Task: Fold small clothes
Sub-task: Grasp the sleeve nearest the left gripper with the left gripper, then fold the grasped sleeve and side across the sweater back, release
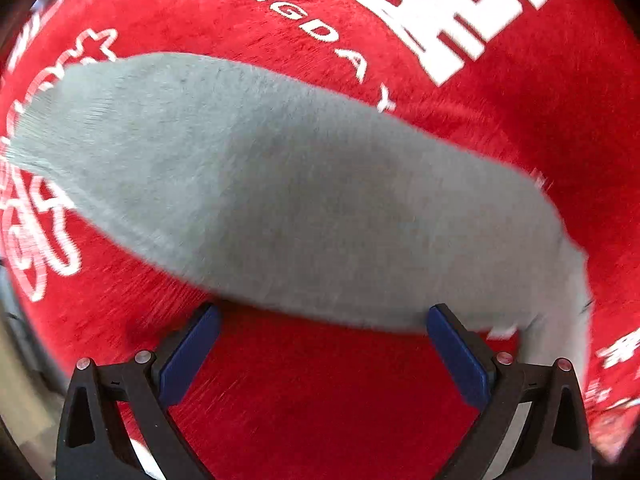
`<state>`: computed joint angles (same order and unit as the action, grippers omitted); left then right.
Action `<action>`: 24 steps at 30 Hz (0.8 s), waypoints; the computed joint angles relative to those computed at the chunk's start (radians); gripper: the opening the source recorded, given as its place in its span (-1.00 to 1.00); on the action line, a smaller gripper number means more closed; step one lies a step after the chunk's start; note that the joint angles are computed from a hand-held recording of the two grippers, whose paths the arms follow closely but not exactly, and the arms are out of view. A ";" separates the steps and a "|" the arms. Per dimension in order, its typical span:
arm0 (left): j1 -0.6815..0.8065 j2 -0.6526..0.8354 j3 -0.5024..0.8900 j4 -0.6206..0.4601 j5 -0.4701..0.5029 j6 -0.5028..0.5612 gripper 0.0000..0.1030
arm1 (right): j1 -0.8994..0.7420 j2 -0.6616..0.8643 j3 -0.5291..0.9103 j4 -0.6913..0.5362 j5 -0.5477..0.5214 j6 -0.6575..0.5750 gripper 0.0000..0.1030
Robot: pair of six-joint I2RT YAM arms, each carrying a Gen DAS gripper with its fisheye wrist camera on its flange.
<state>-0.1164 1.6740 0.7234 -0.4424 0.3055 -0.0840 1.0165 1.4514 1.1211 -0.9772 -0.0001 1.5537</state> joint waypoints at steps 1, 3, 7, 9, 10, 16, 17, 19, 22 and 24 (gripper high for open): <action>0.019 0.012 0.005 0.017 0.031 0.009 1.00 | 0.001 0.010 0.007 0.001 -0.003 -0.003 1.00; 0.022 0.018 0.009 0.062 0.075 -0.016 1.00 | 0.001 0.024 0.018 -0.001 -0.007 -0.008 1.00; 0.050 -0.028 -0.016 0.185 0.010 -0.062 1.00 | 0.007 0.031 0.035 -0.017 0.003 -0.010 1.00; 0.077 -0.023 -0.009 0.204 -0.028 -0.063 0.82 | 0.013 0.031 0.038 -0.021 0.011 -0.007 1.00; 0.101 -0.001 0.017 0.192 -0.028 -0.059 0.76 | 0.015 0.031 0.039 -0.022 0.014 -0.004 1.00; 0.245 0.017 0.016 0.178 0.098 0.030 -0.87 | 0.049 0.011 0.023 -0.014 0.032 0.052 1.00; 0.265 0.013 0.018 0.169 0.137 0.038 -0.87 | 0.059 0.006 0.023 -0.015 0.037 0.066 1.00; 0.255 -0.032 0.014 0.153 0.137 0.067 -0.87 | 0.076 -0.009 0.016 -0.015 0.049 0.092 1.00; 0.197 -0.133 0.009 0.119 0.163 0.077 -0.87 | 0.107 -0.046 0.001 -0.025 0.084 0.144 1.00; 0.154 -0.193 0.022 0.085 0.192 0.074 -0.87 | 0.127 -0.079 -0.013 -0.037 0.114 0.181 1.00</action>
